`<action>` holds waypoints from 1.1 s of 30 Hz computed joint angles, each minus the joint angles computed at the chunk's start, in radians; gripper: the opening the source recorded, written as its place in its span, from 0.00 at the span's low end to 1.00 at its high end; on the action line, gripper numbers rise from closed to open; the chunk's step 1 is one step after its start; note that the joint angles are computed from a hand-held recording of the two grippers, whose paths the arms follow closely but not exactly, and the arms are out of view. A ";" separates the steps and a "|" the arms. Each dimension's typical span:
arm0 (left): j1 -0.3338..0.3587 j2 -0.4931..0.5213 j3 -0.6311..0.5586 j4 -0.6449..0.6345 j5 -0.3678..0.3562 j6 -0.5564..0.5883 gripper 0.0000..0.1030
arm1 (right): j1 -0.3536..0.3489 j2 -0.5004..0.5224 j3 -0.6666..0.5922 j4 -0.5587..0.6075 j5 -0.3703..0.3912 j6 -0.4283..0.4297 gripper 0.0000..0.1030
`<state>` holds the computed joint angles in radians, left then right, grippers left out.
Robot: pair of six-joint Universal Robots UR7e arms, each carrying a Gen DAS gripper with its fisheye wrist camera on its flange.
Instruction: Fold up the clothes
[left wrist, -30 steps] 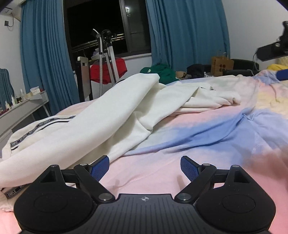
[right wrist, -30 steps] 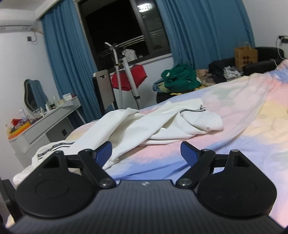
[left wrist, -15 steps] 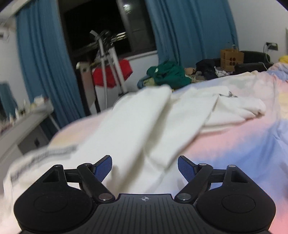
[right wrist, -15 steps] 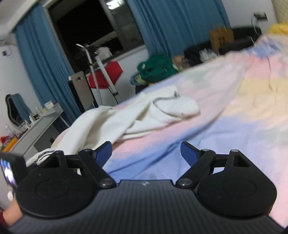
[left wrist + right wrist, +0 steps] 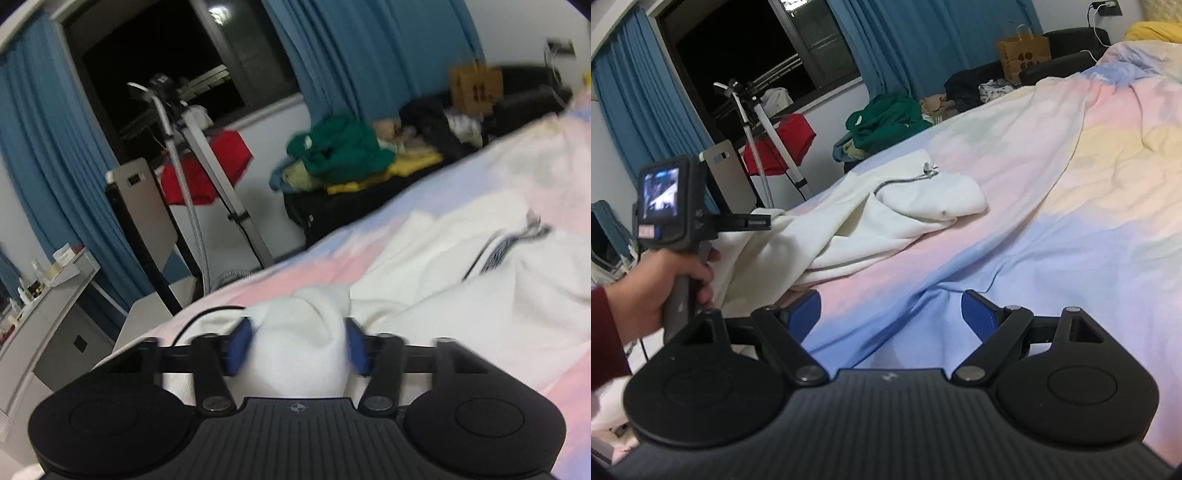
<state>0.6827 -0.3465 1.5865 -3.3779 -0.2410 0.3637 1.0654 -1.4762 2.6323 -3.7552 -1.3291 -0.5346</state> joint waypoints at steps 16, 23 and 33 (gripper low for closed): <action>-0.463 -0.427 0.725 0.333 -0.287 -0.798 0.11 | -0.094 -0.106 0.057 0.037 0.172 0.024 0.83; -0.617 -0.424 0.939 0.386 -0.447 -1.268 0.11 | -0.226 -0.333 0.056 0.405 0.389 0.077 0.83; -0.581 -0.366 0.993 0.160 -0.503 -1.308 0.13 | -0.074 -0.299 -0.090 0.646 0.309 0.058 0.74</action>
<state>0.1021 -0.7127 2.5792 -3.2177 -0.7439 -0.9445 0.9910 -1.7748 2.5423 -3.1087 -1.0199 -0.4765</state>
